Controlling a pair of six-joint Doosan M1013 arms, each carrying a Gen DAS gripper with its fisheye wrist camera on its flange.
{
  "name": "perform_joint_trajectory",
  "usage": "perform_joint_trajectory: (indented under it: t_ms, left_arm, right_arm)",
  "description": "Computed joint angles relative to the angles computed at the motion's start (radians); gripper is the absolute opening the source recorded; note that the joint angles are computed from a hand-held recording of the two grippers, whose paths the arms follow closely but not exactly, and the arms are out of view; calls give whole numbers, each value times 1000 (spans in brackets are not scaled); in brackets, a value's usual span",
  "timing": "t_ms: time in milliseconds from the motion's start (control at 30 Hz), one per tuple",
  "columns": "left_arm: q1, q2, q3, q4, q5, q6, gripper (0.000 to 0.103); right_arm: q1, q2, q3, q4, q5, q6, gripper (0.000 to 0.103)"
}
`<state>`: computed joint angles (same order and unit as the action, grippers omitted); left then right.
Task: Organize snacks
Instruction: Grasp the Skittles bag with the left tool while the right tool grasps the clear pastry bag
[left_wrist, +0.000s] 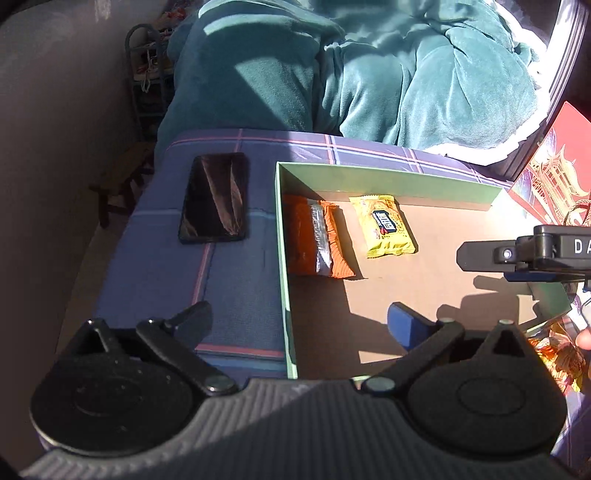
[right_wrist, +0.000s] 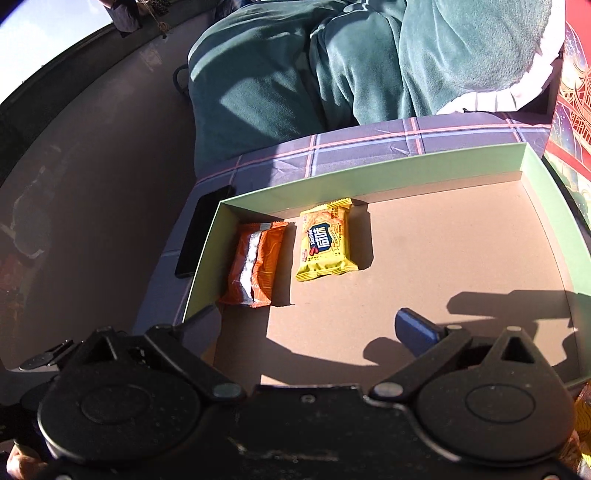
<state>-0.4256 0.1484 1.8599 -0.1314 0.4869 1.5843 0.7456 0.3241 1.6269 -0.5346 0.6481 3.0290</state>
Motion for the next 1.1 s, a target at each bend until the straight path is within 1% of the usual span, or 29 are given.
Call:
perform_joint_trajectory:
  t_ms: [167,333,433,467,567,600,667,767,800,900,967,1033,1067,1100]
  left_arm:
    - [12,-67,96,-33,6,4,103]
    - [2,-106,167,9,14,-27,103]
    - [-1,-112,189,20,22,-37,103]
    - [-5,-111,194,40,24,-53,103]
    - [-12,-110,206,70,18,-78,103]
    - [-13,-105,207,74,15,-85,103]
    - [-14,-100,208,75,12,-94,103]
    - [-21,-88,201,71,6,-96,103]
    - [-28,-85,201,90,1,-111,103]
    - [-43,-72,195,134,-4,-143,103]
    - [-45,-66,194,124,-10,-132,103]
    - [-43,-62,194,104,-17,-115,103]
    - [-41,-60,194,95,-20,-109,103]
    - [-36,-59,194,79,-22,-95,103]
  right_arm:
    - [57,-40,51,-15,-10,58,102]
    - [99,-62,87,-49,-29,125,102]
    - [125,-65,100,-85,-3,187,102]
    - [137,-65,107,-105,14,213,101]
    - [163,-62,121,-131,49,255,90]
    - [167,-59,123,-130,54,256,83]
    - [171,-48,123,-100,63,222,73]
    - [172,-27,114,-72,86,185,68]
    - [173,-20,111,-67,96,175,65]
    - [178,-7,106,-73,118,161,63]
    - [181,4,97,-81,137,143,62]
    - [183,16,88,-82,154,121,53]
    - [182,23,84,-78,158,110,39]
    - [178,26,84,-62,151,98,34]
